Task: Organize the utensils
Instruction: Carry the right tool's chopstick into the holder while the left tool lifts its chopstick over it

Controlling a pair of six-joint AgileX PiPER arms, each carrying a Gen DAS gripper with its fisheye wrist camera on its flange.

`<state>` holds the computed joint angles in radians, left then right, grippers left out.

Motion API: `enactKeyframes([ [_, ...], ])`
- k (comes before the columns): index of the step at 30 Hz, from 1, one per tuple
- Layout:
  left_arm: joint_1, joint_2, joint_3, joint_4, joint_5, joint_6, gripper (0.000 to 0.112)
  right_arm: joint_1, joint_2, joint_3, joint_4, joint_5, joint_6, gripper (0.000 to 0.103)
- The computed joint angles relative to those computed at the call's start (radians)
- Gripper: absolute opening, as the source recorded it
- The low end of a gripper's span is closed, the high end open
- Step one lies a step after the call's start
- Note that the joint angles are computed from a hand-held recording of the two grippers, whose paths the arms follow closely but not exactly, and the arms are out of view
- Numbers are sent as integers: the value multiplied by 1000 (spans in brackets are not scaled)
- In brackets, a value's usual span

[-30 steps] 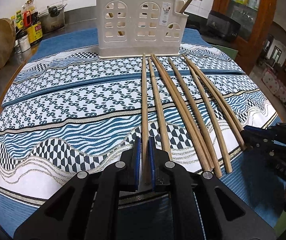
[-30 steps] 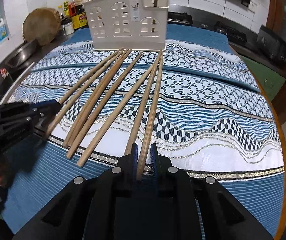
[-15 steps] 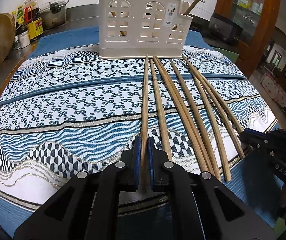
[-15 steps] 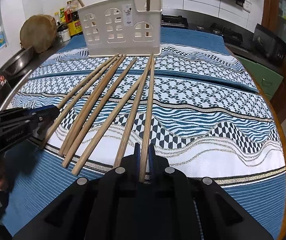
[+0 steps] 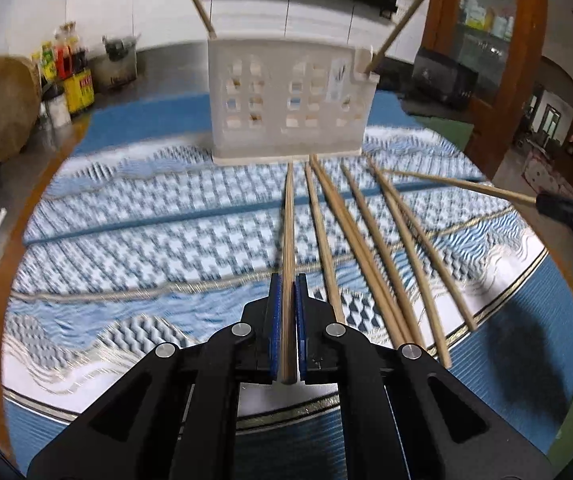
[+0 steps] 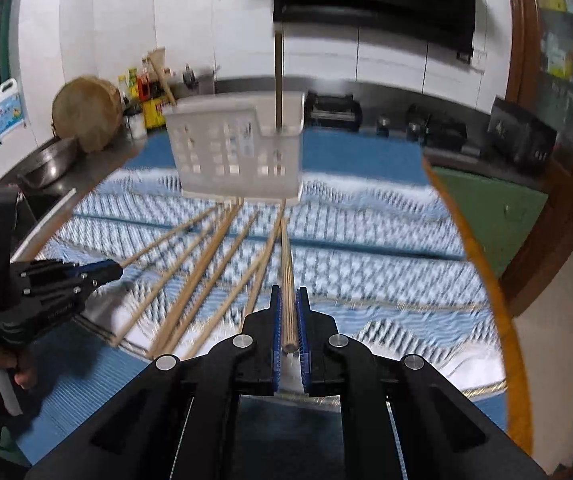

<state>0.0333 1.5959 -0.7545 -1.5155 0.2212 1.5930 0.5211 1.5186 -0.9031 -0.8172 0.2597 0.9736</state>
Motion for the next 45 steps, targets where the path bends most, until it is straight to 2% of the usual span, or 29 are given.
enactKeyframes([
  [6,51,-82,-30,65,54,-53,6,-49,-7,-157,370,63,-445,7],
  [13,78,-92,-149,308,104,-284,5,-113,61,-403,648,204,-771,7],
  [24,67,-43,-393,685,176,-645,5,-134,247,-933,695,480,-878,7],
  [31,99,-47,-515,704,275,-695,5,-133,434,-1274,711,634,-904,7],
  [36,99,-59,-630,747,297,-742,5,-124,641,-1605,705,822,-926,7],
  [39,84,-44,-711,792,292,-795,5,-127,703,-1688,716,865,-935,7],
  [45,43,38,-873,920,263,-945,5,-137,743,-1718,731,880,-958,7],
])
